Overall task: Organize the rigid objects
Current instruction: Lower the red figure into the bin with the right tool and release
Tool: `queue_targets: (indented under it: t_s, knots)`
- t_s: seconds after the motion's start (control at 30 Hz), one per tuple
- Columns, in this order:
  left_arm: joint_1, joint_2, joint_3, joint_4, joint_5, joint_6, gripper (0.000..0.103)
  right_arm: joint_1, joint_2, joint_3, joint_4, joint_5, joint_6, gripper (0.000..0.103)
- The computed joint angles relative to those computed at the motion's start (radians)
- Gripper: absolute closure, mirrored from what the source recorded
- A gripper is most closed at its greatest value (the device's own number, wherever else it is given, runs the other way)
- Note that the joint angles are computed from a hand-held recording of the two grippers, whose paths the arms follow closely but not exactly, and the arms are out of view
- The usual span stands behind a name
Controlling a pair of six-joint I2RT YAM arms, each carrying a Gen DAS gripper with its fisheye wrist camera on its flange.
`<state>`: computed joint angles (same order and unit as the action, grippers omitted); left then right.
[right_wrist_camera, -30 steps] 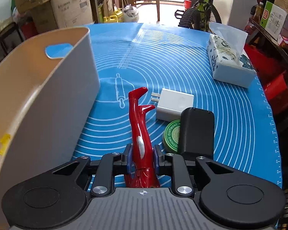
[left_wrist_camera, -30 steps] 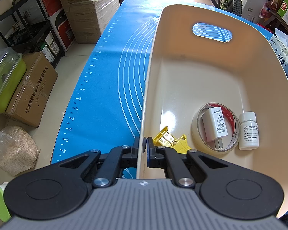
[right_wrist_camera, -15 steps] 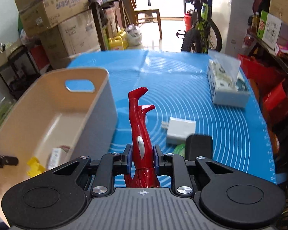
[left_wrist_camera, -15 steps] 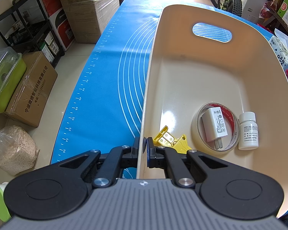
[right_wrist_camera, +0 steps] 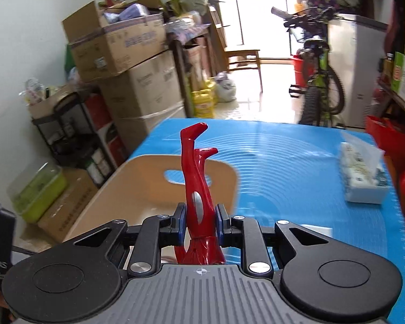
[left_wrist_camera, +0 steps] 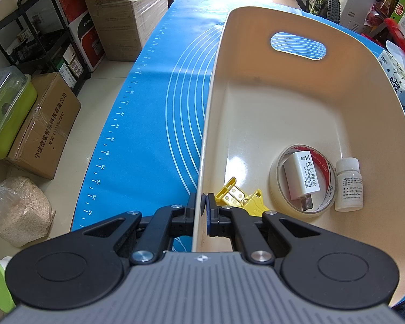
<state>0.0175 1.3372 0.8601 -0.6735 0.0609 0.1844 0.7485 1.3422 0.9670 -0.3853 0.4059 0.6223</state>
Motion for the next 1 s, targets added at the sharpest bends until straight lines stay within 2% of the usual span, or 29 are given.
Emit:
queue_targets:
  t_s: [0.37,0.5,0.7,0.87,0.9,1.0]
  knots:
    - [-0.003,0.000,-0.003,0.004,-0.001,-0.001,0.096,0.068,0.254,0.095,0.023,-0.064,0.016,0.072]
    - [-0.009,-0.001,-0.003,0.005,-0.006,-0.006,0.096,0.074,0.337,0.133,-0.007,-0.106,0.033,0.072]
    - [-0.014,-0.001,0.000,0.003,-0.008,-0.009,0.096,0.068,0.358,0.147,-0.054,-0.137,0.054,0.071]
    - [-0.010,-0.002,0.001,0.002,-0.007,-0.005,0.096,0.081,0.317,0.123,-0.053,-0.117,0.048,0.056]
    - [-0.010,-0.002,0.000,0.002,-0.008,-0.005,0.096,0.086,0.297,0.113,-0.048,-0.113,0.050,0.050]
    - [-0.007,-0.002,0.002,-0.001,-0.003,-0.003,0.096,0.091,0.230,0.093,-0.052,-0.091,0.047,0.040]
